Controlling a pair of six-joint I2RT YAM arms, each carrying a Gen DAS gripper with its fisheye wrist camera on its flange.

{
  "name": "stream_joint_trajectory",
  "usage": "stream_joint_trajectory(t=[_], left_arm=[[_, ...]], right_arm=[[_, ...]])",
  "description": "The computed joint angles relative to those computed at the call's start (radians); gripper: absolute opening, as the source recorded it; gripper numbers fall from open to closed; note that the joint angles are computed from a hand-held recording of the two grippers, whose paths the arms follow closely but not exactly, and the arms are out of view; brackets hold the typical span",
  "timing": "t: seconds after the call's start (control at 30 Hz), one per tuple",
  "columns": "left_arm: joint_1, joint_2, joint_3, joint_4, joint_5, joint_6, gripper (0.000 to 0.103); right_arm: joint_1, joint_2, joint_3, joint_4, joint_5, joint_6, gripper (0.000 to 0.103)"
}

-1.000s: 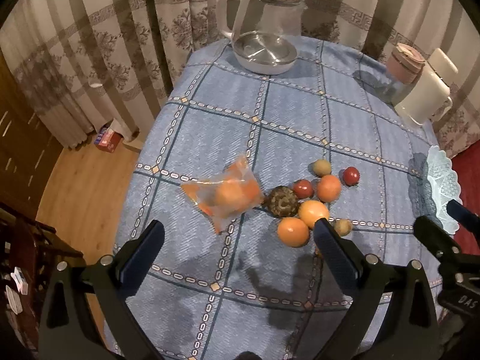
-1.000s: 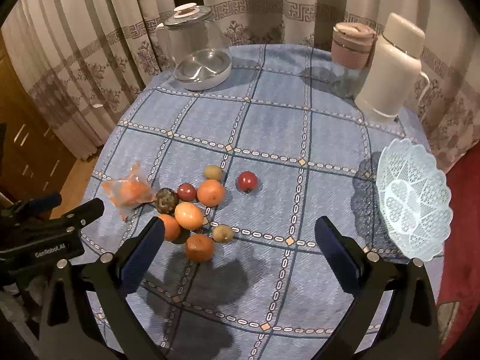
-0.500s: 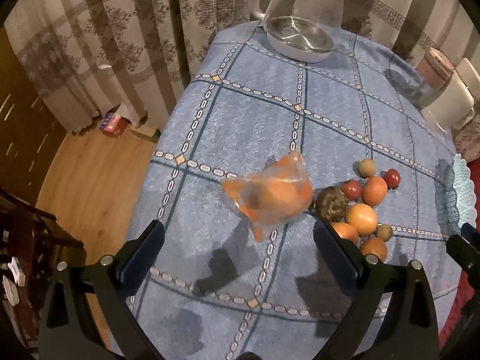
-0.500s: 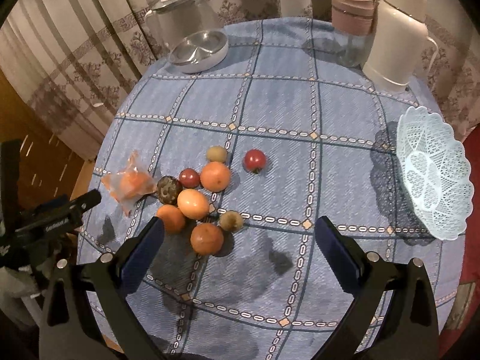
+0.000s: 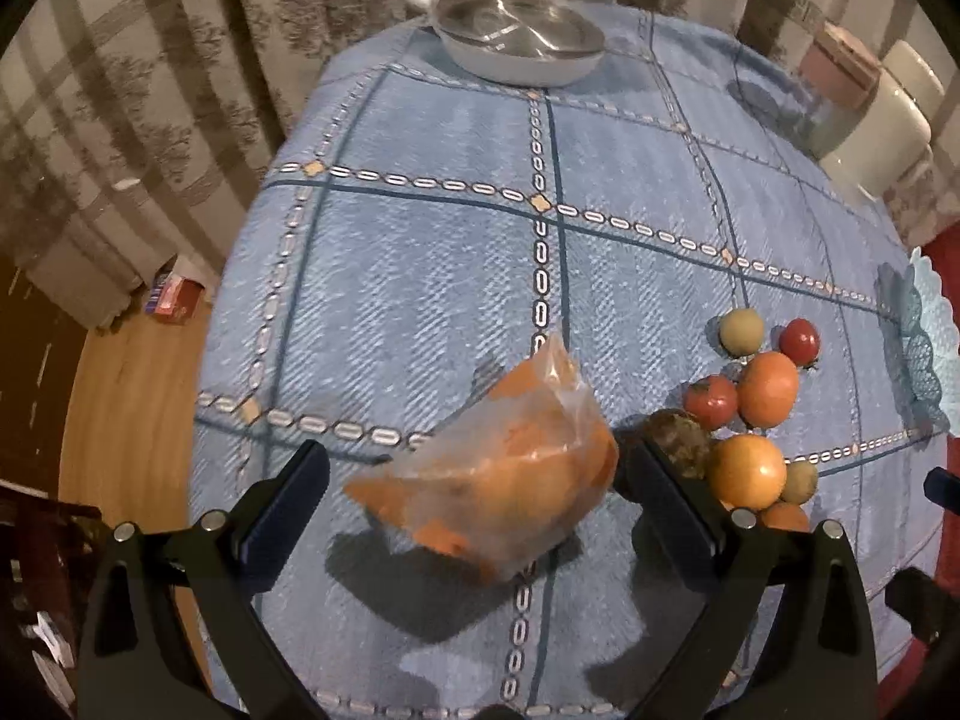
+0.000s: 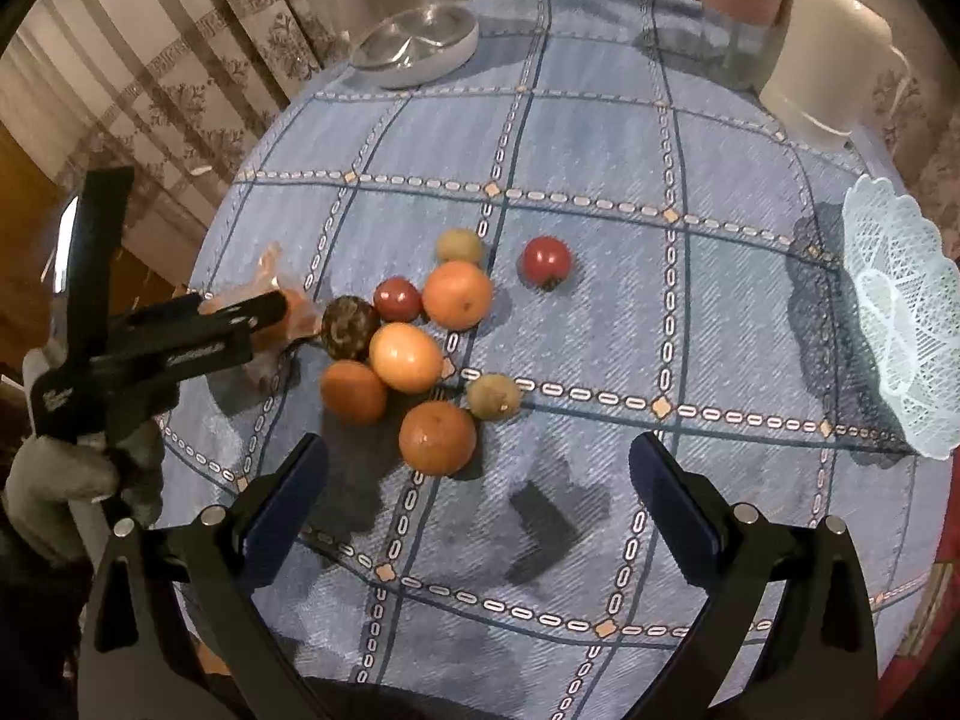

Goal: Organize fruits
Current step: 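Grasp the clear bag of oranges with the left tool and lift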

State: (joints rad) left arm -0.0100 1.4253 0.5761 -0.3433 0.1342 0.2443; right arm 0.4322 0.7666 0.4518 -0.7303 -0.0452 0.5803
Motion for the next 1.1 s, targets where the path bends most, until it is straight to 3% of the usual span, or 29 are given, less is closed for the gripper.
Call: stream_joint_trajectory(t=[0.23, 0.5, 0.63, 1.0, 1.1], left_arm=[[-0.013, 0.101, 0.011, 0.052, 0.032, 0.009, 0.093], [-0.026, 0.118, 0.01, 0.061, 0.064, 0.009, 0.082], [-0.031, 0.108, 0.008, 0.057, 0.067, 0.013, 0.073], [0.022, 0.006, -0.019, -0.029, 0.121, 0.058, 0.061], [0.043, -0.029, -0.017, -0.063, 0.125, 0.066, 0.058]], right_arm=[[-0.012, 0.058, -0.015, 0.044, -0.037, 0.004, 0.101], [-0.028, 0.134, -0.02, 0.103, -0.08, -0.012, 0.101], [-0.024, 0.171, -0.013, 0.128, -0.09, -0.02, 0.101], [-0.018, 0.205, -0.03, 0.179, -0.121, -0.038, 0.1], [-0.022, 0.227, -0.033, 0.202, -0.146, -0.045, 0.093]])
